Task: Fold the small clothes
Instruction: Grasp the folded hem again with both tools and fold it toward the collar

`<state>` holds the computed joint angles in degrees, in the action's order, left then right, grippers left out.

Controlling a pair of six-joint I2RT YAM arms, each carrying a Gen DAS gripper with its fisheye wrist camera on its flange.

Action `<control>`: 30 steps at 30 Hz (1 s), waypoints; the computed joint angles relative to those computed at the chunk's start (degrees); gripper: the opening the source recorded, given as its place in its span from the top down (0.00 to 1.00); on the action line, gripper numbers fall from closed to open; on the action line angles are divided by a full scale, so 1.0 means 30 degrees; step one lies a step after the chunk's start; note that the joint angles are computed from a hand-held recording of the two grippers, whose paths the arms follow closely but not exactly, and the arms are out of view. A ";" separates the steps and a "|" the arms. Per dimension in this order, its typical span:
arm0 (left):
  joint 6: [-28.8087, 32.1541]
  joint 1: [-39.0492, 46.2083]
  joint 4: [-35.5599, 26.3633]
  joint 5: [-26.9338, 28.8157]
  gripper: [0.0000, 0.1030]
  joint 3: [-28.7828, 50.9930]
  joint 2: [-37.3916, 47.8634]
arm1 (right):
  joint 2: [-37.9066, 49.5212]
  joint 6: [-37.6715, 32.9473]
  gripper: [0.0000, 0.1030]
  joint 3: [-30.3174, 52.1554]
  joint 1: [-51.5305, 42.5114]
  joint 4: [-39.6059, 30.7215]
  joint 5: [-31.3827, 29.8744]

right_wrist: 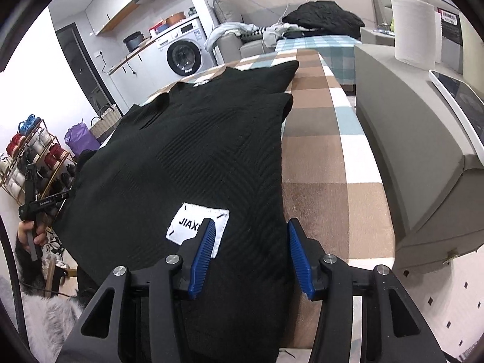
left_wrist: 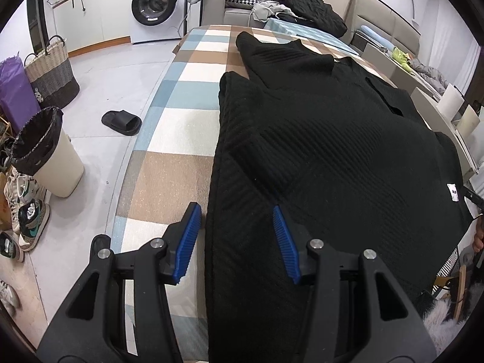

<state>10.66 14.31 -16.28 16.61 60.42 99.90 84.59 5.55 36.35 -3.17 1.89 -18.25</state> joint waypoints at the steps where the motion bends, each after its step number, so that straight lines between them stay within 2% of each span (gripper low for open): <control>1: -0.0129 0.0005 0.0220 0.0036 0.77 -0.0061 0.0018 | 0.0150 0.0114 0.52 -0.0066 0.0161 0.0471 0.0149; 2: -0.0245 -0.0045 0.0334 -0.0010 0.92 -0.0033 0.0073 | 0.0377 0.0159 0.59 0.0030 0.0286 0.0736 0.0293; 3: -0.0314 0.0026 0.0435 0.0256 0.94 -0.0053 0.0063 | 0.0563 0.0169 0.77 0.0120 0.0492 0.0890 0.0567; 5: -0.0603 0.0144 0.1162 0.0533 0.96 -0.0422 -0.0347 | 0.0758 0.0013 0.92 0.0290 0.0876 0.1051 0.1200; 6: -0.0698 0.0239 0.1491 0.0701 0.96 -0.0659 -0.0710 | 0.0531 -0.0102 0.95 0.0073 0.0913 0.1499 0.1198; 10: -0.1689 0.0848 0.2517 0.2192 0.97 -0.1360 -0.2528 | -0.2000 0.0285 0.96 -0.1636 0.0205 0.3707 -0.0073; 14: -0.2465 0.0830 0.3272 0.2310 0.97 -0.1532 -0.3767 | -0.4030 0.1134 0.96 -0.2677 -0.0101 0.5458 -0.0637; 20: -0.3634 0.1292 0.3306 0.2866 0.97 0.0219 -0.3194 | -0.3698 0.3689 0.96 -0.1806 -0.0854 0.7216 -0.1627; 24: -0.4175 0.1024 0.2379 0.2892 0.97 0.3207 -0.0679 | -0.1417 0.5543 0.96 0.0520 -0.0863 0.6629 -0.1618; 30: -0.4997 -0.0383 -0.0079 0.1182 0.97 1.0004 0.5187 | 0.3376 0.7198 0.96 0.6624 0.0033 0.2300 0.1026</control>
